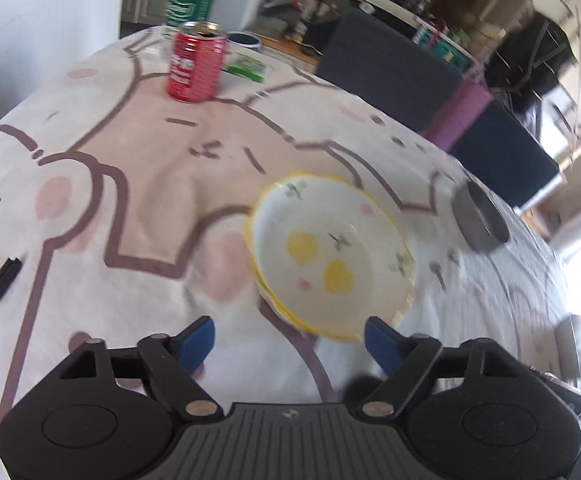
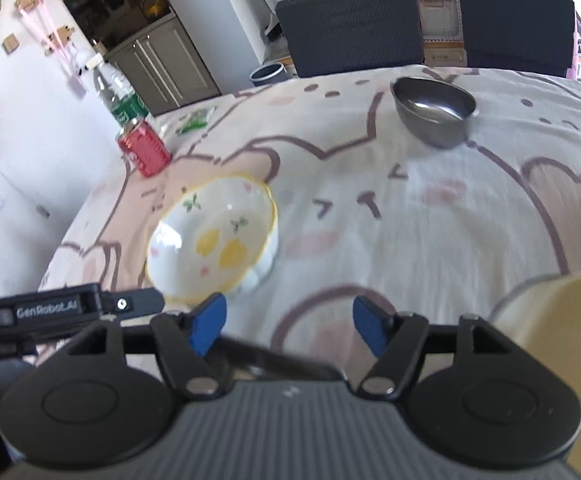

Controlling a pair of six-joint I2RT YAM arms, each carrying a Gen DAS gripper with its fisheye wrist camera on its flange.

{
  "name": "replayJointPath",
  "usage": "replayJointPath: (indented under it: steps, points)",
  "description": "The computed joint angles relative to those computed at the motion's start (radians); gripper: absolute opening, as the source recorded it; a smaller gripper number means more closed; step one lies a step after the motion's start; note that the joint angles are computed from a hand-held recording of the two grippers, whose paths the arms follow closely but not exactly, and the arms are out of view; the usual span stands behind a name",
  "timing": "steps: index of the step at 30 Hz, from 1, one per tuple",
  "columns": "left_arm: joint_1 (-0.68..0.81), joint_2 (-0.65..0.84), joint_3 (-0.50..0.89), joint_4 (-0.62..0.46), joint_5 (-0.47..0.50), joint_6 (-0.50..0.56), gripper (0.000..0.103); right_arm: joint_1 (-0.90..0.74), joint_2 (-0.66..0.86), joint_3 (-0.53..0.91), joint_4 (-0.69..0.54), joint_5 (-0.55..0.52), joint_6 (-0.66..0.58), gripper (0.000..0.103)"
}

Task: Organize plates and bowls

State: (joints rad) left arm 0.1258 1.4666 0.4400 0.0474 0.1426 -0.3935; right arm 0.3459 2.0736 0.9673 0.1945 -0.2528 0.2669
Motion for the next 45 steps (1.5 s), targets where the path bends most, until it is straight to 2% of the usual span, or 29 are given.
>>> replayJointPath:
  steps: [4, 11, 13, 16, 21, 24, 27, 31, 32, 36, 37, 45]
  points:
    - [0.063, 0.076, 0.021, 0.087, -0.003, 0.026, 0.088, 0.008, 0.08, 0.123, -0.022, -0.022, 0.019, 0.075]
    - [0.133, 0.203, 0.072, 0.221, 0.059, 0.016, 0.086, 0.033, 0.221, 0.353, -0.088, 0.004, 0.036, 0.074]
    - [0.135, 0.238, 0.087, 0.246, 0.068, 0.019, 0.073, 0.038, 0.26, 0.407, -0.109, 0.021, 0.053, 0.069]
    - [0.134, 0.296, 0.115, 0.26, 0.09, 0.024, 0.06, 0.035, 0.312, 0.475, -0.154, 0.016, 0.082, 0.053]
    - [0.123, 0.355, 0.149, 0.264, 0.087, 0.044, 0.04, 0.044, 0.379, 0.549, -0.206, 0.012, 0.072, 0.037]
    - [0.111, 0.366, 0.159, 0.258, 0.068, 0.06, 0.017, 0.047, 0.393, 0.562, -0.215, 0.022, 0.056, 0.033]
    - [0.1, 0.378, 0.178, 0.227, 0.053, 0.076, 0.016, 0.055, 0.392, 0.56, -0.215, 0.031, 0.044, 0.032]
    - [0.09, 0.391, 0.19, 0.207, 0.028, 0.097, 0.008, 0.064, 0.411, 0.591, -0.247, 0.04, 0.031, 0.028]
    - [0.096, 0.394, 0.189, 0.212, 0.036, 0.096, 0.008, 0.067, 0.415, 0.597, -0.255, 0.055, 0.035, 0.023]
    - [0.093, 0.394, 0.189, 0.214, 0.032, 0.098, 0.008, 0.068, 0.419, 0.586, -0.238, 0.056, 0.045, 0.017]
    - [0.09, 0.394, 0.19, 0.212, 0.028, 0.1, 0.008, 0.068, 0.417, 0.58, -0.23, 0.048, 0.038, 0.011]
    - [0.045, 0.346, 0.186, 0.168, -0.015, 0.104, 0.008, 0.083, 0.385, 0.541, -0.209, 0.098, 0.01, 0.009]
